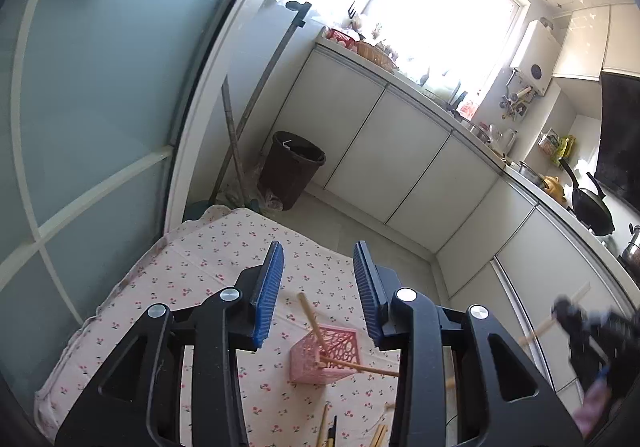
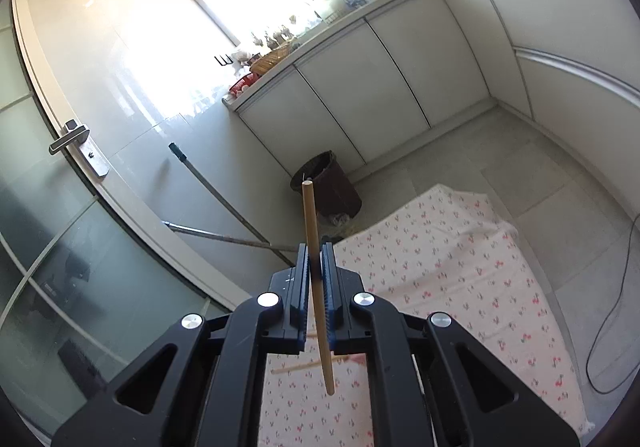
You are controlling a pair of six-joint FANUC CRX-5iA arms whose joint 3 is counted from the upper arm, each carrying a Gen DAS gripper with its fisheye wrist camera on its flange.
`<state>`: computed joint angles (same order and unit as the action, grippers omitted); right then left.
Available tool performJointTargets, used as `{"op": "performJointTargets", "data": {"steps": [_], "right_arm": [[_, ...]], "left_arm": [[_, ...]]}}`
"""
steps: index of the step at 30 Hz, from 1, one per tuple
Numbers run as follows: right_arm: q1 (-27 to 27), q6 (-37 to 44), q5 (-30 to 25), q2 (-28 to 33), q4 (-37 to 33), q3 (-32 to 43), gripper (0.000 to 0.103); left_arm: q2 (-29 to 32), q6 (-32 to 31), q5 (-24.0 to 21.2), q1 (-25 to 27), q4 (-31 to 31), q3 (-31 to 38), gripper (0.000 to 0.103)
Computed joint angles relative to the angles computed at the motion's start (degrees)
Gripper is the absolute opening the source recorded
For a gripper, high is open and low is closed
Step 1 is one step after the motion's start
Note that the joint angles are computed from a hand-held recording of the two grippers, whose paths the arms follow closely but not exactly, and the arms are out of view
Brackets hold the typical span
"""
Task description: Organize utensils
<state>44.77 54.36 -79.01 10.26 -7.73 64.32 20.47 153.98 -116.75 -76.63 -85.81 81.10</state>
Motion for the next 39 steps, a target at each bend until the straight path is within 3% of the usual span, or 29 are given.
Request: {"op": "performJointTargets", "data": {"steps": [3,6,10,13,15,20,23,26,29,32,35,39], "right_arm": [[1.98,-0.39,-2.82,5.75,2.92,7.96,0.007],[3.76,-0.59,-3.57,8.91,6.14,10.57,0.007],[4.22,-0.65,3.08,7.27,5.71,1.36,0.014],[4.77,0.08,4.54,5.62,5.18,-3.78,0.036],[6.24,1.24,6.77,2.57,7.36,-8.79,0.04],[9.71,-0.17,11.13,-5.29,13.85,-19.93,0.067],[11.76,-1.09,11.54,-8.81,18.02,-24.63,0.074],[14.03,-2.71,10.92,-12.14,23.01,-29.4,0.08],[15.31,-5.76,10.65,-15.54,27.57,-35.02,0.088],[14.99,-7.48,8.98,-17.88,28.01,-38.46,0.094],[12.8,-6.56,5.93,-18.73,23.93,-39.09,0.096],[7.86,-5.43,0.45,-18.74,15.67,-38.36,0.096]], "left_arm": [[-1.48,1.5,0.56,0.88,2.22,-2.02,0.035],[-2.54,2.79,1.06,2.17,4.27,-3.6,0.035],[-3.15,2.93,0.5,3.31,5.64,-5.06,0.036],[-4.28,3.88,2.55,3.69,8.03,-6.72,0.039],[-3.44,2.21,2.96,1.92,5.49,-5.54,0.052],[1.67,-4.46,1.96,-0.9,0.48,2.25,0.064],[4.88,-7.18,1.23,-0.96,0.88,6.95,0.081],[10.48,-13.94,-0.91,-1.42,-1.05,15.45,0.088],[11.12,-14.56,-2.26,-2.03,-1.4,14.67,0.094],[9.36,-11.04,-3.42,-0.54,4.27,9.95,0.096],[9.4,-10.36,-4.07,0.82,9.1,9.03,0.096],[7.75,-7.2,-3.43,6.48,24.11,3.66,0.096]]}}
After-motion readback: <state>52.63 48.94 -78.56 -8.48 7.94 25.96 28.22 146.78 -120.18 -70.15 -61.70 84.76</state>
